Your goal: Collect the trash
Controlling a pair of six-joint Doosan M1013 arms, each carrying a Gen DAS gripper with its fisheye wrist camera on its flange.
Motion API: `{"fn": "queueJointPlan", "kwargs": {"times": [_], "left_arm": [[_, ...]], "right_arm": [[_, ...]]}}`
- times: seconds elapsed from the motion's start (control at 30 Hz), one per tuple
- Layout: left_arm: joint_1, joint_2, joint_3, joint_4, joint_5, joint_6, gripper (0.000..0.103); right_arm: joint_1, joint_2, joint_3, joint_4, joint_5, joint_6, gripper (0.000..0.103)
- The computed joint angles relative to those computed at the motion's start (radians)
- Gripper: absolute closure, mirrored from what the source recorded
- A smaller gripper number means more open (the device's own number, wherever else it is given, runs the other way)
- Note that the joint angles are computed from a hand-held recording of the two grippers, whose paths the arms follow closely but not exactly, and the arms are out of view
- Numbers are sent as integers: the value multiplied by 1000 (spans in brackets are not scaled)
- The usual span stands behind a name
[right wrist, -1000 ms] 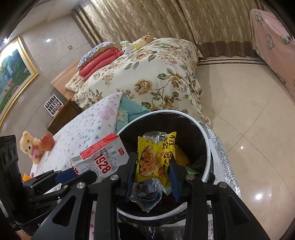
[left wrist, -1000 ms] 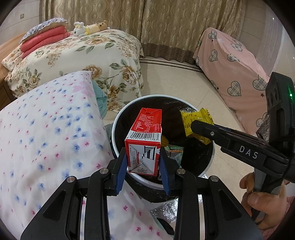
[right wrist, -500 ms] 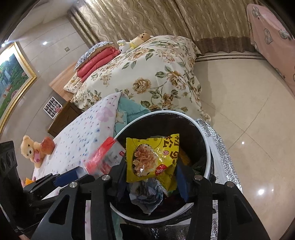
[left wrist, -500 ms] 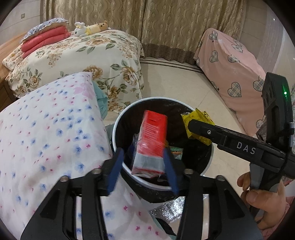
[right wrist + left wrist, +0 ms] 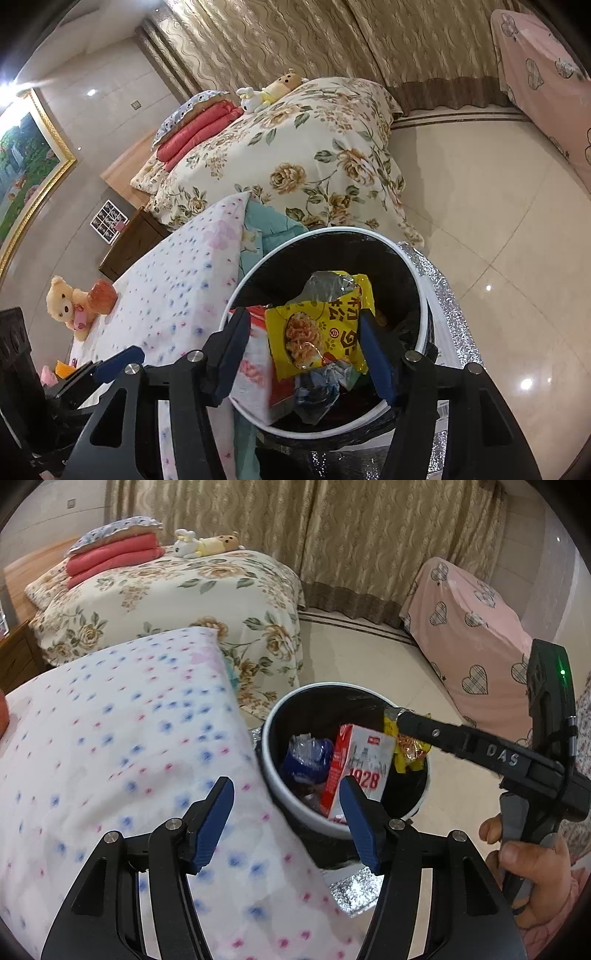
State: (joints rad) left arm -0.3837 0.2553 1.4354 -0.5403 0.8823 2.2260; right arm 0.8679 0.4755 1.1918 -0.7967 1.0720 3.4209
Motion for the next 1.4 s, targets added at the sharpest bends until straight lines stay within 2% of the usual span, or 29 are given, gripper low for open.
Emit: {"fn": "queueJointPlan", "kwargs": {"times": [0.27, 0.47, 0.57, 0.8, 0.97, 1.07, 1.1, 1.13, 1.17, 1.23, 1.27, 1.4], "left_arm": [[47, -27, 41, -37, -14, 7, 41], [92, -63, 92, -85, -48, 42, 41], [117, -88, 126, -116, -79, 70, 41], [178, -136, 189, -160, -136, 110, 38], [212, -170, 224, -195, -197, 143, 35], [226, -192, 241, -238, -247, 184, 31], [231, -205, 253, -273, -278, 218, 26], [233, -213, 262, -292, -300, 236, 20], [236, -223, 275, -323, -330, 265, 17], [238, -241, 303, -387, -398, 322, 3], [236, -243, 308, -396, -422, 328, 0], [232, -248, 333, -402, -501, 335, 0]], "right_arm": [[20, 20, -39, -20, 11, -10, 30], [51, 50, -96, -56, 57, -23, 28], [76, 75, -134, -92, 88, -21, 23], [119, 141, -233, -137, 158, -53, 19], [139, 196, -334, -172, 209, -158, 18], [149, 222, -398, -205, 237, -232, 12], [154, 232, -419, -228, 253, -254, 9], [159, 241, -437, -253, 268, -274, 2], [165, 253, -458, -281, 287, -295, 0], [171, 267, -481, -316, 302, -323, 0], [172, 275, -489, -327, 305, -334, 0], [171, 288, -493, -327, 301, -334, 0]]}}
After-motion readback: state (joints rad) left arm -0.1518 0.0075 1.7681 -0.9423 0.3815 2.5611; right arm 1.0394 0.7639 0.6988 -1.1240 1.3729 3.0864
